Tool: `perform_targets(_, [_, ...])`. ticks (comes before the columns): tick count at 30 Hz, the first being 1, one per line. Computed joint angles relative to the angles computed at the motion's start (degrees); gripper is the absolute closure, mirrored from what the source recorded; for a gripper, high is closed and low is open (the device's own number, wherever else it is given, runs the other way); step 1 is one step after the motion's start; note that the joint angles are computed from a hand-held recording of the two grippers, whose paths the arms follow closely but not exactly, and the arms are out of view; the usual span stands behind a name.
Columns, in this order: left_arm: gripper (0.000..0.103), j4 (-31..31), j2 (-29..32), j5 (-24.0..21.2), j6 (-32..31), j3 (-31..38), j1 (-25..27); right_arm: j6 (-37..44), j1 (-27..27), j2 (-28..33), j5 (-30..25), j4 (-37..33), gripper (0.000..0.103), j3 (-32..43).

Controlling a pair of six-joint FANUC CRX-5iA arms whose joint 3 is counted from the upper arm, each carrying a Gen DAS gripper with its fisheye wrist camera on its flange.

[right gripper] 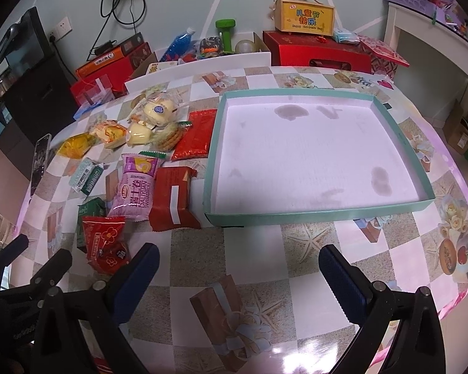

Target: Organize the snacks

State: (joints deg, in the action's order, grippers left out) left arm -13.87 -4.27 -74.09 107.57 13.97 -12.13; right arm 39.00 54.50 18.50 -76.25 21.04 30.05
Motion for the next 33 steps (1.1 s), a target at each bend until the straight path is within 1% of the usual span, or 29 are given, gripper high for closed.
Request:
perform_targets(13, [0.0, -1.2, 0.3, -0.6, -0.1, 1.0, -0.4, 0.4, 0.2, 0.3, -0.4, 0.4, 0.0, 0.6])
perform_targets(17, [0.0, -0.6, 0.4, -0.6, -0.4, 0.9, 0.0, 0.6, 0.4, 0.5, -0.7, 0.6, 0.0, 0.8])
perform_targets(21, [0.0, 1.6, 0.0, 0.0, -1.0, -0.1, 1.2, 0.9, 0.5, 0.8, -1.1, 0.6, 0.0, 1.3])
perform_targets(24, [0.0, 1.3, -0.2, 0.0, -0.7, -0.2, 1.4, 1.2, 0.6, 1.1, -1.4, 0.6, 0.0, 1.9])
perform_targets(28, [0.0, 3.5, -0.7, 0.4, -0.9, -1.4, 3.6, 2.6, 0.3, 1.6, -0.3, -2.2, 0.0, 3.3])
perform_targets(30, [0.0, 5.7, -1.1, 0.7, -1.4, -2.7, 5.5, 3.8, 0.4, 2.4, -0.3, -3.3, 0.0, 4.7])
perform_targets(33, [0.0, 6.9, -1.6, 0.9, -1.6, -3.8, 7.0, 5.6, 0.6, 4.3, -0.7, -5.6, 0.0, 7.4])
